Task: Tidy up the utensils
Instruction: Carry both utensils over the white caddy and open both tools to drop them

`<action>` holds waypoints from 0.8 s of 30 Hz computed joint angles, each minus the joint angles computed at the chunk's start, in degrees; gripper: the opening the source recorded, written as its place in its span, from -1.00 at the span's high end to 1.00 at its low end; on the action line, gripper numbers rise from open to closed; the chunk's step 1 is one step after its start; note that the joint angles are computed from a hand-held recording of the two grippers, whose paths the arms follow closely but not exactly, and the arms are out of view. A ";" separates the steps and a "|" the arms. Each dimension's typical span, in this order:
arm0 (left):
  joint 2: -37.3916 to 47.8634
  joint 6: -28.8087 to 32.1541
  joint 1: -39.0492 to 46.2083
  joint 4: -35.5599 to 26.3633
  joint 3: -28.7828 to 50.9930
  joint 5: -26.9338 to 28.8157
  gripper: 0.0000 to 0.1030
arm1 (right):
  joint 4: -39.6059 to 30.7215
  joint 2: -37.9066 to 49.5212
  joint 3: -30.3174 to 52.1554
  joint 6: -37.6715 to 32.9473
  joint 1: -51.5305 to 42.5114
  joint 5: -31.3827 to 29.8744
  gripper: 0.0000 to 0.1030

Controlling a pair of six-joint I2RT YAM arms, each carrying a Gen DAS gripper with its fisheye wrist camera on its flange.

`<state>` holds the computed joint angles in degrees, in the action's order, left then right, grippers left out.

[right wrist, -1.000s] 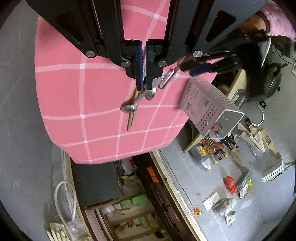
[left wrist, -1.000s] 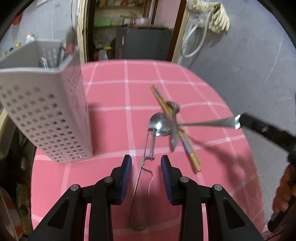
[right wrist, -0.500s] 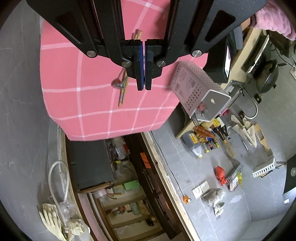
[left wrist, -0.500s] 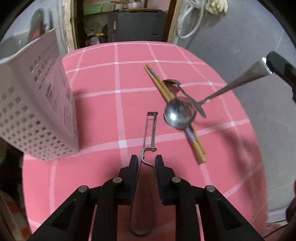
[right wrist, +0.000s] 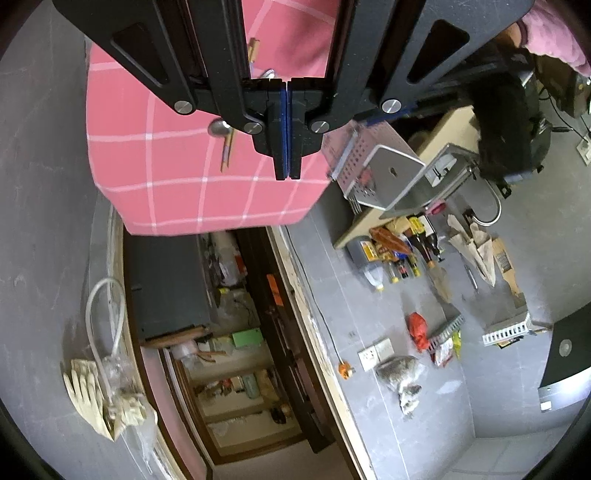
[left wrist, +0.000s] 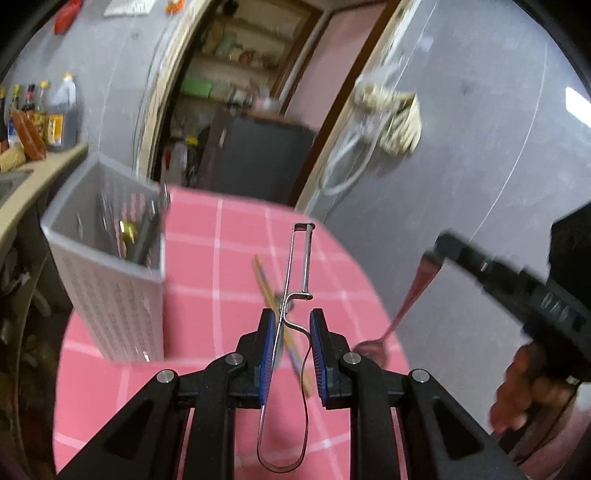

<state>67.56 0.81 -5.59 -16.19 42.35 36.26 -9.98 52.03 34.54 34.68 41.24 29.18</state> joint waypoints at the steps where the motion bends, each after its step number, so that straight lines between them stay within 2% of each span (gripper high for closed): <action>1: -0.59 -0.41 0.65 -0.28 0.72 0.84 0.65 | 0.27 0.23 0.51 -0.41 0.35 0.48 0.99; 5: 1.17 -1.25 4.36 -0.80 6.47 4.77 0.65 | 1.77 3.39 3.64 -2.88 1.41 1.41 0.99; 8: 1.15 -0.86 7.16 -1.09 7.80 6.83 0.65 | 2.09 6.11 4.99 -2.49 0.44 -0.58 0.99; 10: 1.40 -0.42 8.07 -1.86 8.60 7.23 0.65 | 0.09 7.45 4.60 1.44 -0.04 0.98 0.98; 12: 1.62 -0.25 8.33 -2.00 8.39 7.27 0.65 | -1.72 7.24 2.27 7.29 -2.06 -0.18 0.98; 15: 0.95 0.02 8.22 -1.64 5.97 7.26 0.65 | -4.25 5.62 -2.72 15.03 -5.33 -3.93 0.94; 18: 1.24 -0.49 6.43 -1.01 4.55 6.35 0.65 | -6.94 2.52 -9.00 21.89 -9.09 -10.87 0.92; 20: 1.49 -0.08 5.73 -1.57 3.92 6.30 0.65 | -6.34 2.15 -12.52 25.10 -10.76 -14.54 0.61; 21: 1.94 -0.19 5.07 -1.66 3.75 6.13 0.65 | -5.09 1.91 -14.88 27.01 -11.83 -16.33 0.53; 24: 2.87 -0.91 3.03 -1.45 3.21 5.10 0.65 | 3.65 5.28 -20.74 31.02 -16.03 -21.44 0.49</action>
